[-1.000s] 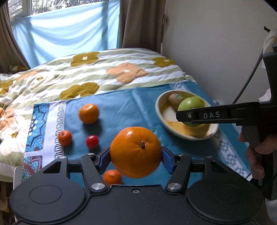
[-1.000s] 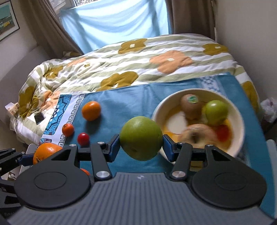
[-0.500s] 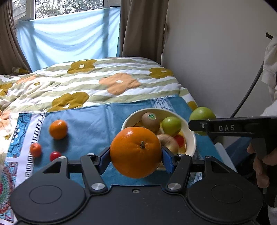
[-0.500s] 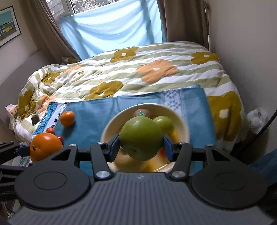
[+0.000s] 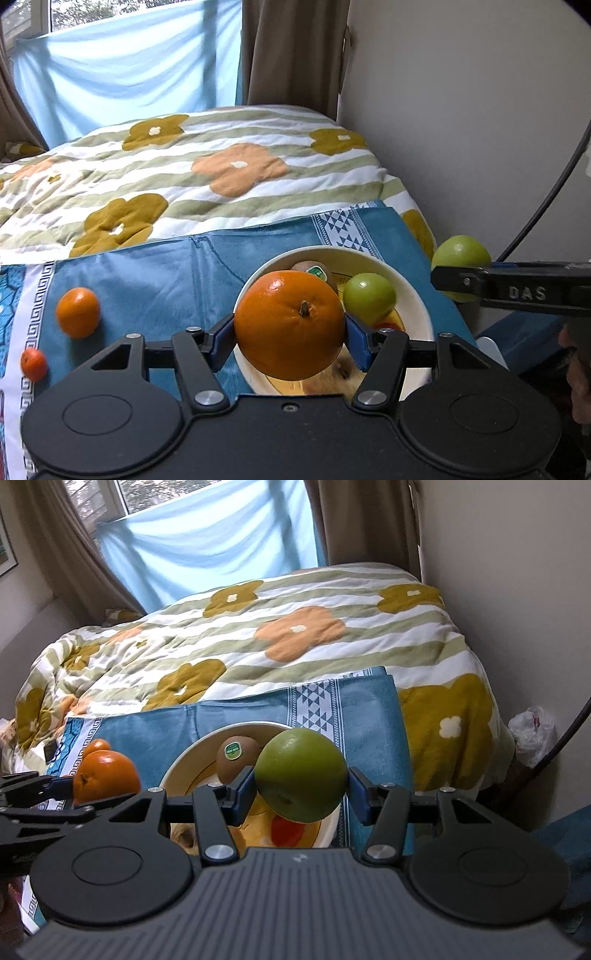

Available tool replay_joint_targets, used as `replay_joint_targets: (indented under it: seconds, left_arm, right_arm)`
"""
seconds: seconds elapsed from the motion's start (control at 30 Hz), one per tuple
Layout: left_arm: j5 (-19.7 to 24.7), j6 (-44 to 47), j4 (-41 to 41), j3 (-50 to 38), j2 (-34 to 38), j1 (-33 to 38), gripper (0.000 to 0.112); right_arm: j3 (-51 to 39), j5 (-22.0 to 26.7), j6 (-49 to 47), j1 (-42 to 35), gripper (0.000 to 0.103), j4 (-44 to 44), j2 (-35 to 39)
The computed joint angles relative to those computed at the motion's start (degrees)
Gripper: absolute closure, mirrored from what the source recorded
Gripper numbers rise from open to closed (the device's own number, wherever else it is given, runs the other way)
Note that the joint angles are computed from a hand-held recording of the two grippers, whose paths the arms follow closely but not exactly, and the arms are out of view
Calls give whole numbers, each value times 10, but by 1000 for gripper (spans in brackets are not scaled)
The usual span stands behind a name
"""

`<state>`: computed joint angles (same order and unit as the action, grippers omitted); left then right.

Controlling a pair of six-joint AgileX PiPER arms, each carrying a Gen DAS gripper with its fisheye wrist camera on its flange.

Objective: Organize fruits
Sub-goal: 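Carry the orange into the bowl and open the left gripper while the right carries the green apple, then lower the green apple into the bowl and open the right gripper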

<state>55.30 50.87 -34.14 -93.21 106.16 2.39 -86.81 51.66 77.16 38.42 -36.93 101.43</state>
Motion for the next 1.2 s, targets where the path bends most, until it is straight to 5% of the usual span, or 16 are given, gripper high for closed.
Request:
replay_joint_targets:
  seconds: [0.57,0.67,0.73,1.2]
  left_arm:
    - [68,-63,87,-185,168,-46,47]
    - [53,-45,69,-174,161,-44,40]
    - [46,-33,54,-168,153,-40,20]
    - [32,-15,45,-104,100,21,17]
  right_arm:
    - [-62,10,-1,-30,35,36,67]
    - [-68,15,4,-27,35,35,70]
    - [-69,16,10,-25,35,35,70]
    - [-105,14,-24,-19,35,44,94]
